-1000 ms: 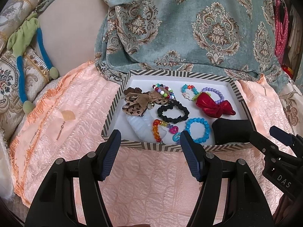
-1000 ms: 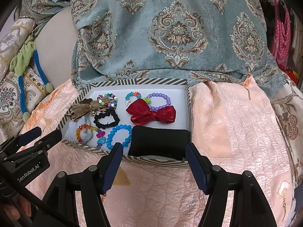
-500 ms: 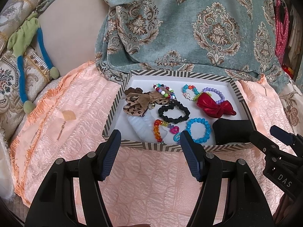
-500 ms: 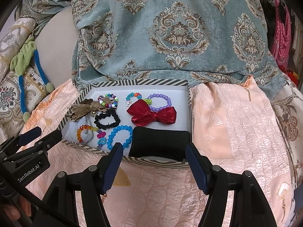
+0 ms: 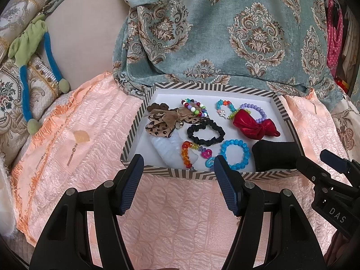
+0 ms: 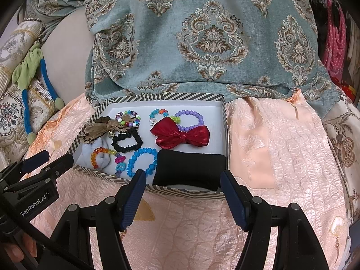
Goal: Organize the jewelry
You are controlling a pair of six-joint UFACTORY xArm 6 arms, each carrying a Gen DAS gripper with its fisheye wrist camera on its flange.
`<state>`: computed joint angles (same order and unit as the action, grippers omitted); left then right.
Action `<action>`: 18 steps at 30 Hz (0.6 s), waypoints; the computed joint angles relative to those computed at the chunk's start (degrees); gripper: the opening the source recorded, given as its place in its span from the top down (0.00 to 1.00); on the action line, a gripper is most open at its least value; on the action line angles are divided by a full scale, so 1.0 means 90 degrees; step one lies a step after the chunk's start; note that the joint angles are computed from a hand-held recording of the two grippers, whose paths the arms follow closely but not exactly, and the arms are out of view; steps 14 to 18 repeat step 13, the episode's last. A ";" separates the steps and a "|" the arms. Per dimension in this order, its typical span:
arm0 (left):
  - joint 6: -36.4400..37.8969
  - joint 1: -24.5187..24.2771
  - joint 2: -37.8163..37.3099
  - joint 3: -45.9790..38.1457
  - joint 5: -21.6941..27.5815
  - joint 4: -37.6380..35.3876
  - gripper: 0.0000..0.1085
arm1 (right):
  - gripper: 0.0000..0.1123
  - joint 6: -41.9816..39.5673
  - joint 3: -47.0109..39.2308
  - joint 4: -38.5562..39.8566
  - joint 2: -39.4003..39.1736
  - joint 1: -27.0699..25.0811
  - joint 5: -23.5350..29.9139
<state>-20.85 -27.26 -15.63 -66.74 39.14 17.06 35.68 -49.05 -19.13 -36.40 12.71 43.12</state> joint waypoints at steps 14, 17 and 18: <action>0.0042 -0.0019 -0.0059 0.0157 -0.0209 0.0056 0.40 | 0.41 -0.0302 0.0143 0.0107 -0.0077 -0.0205 -0.0086; 0.0042 -0.0019 -0.0059 0.0157 -0.0209 0.0056 0.40 | 0.41 -0.0302 0.0143 0.0107 -0.0077 -0.0205 -0.0086; 0.0042 -0.0019 -0.0059 0.0157 -0.0209 0.0056 0.40 | 0.41 -0.0302 0.0143 0.0107 -0.0077 -0.0205 -0.0086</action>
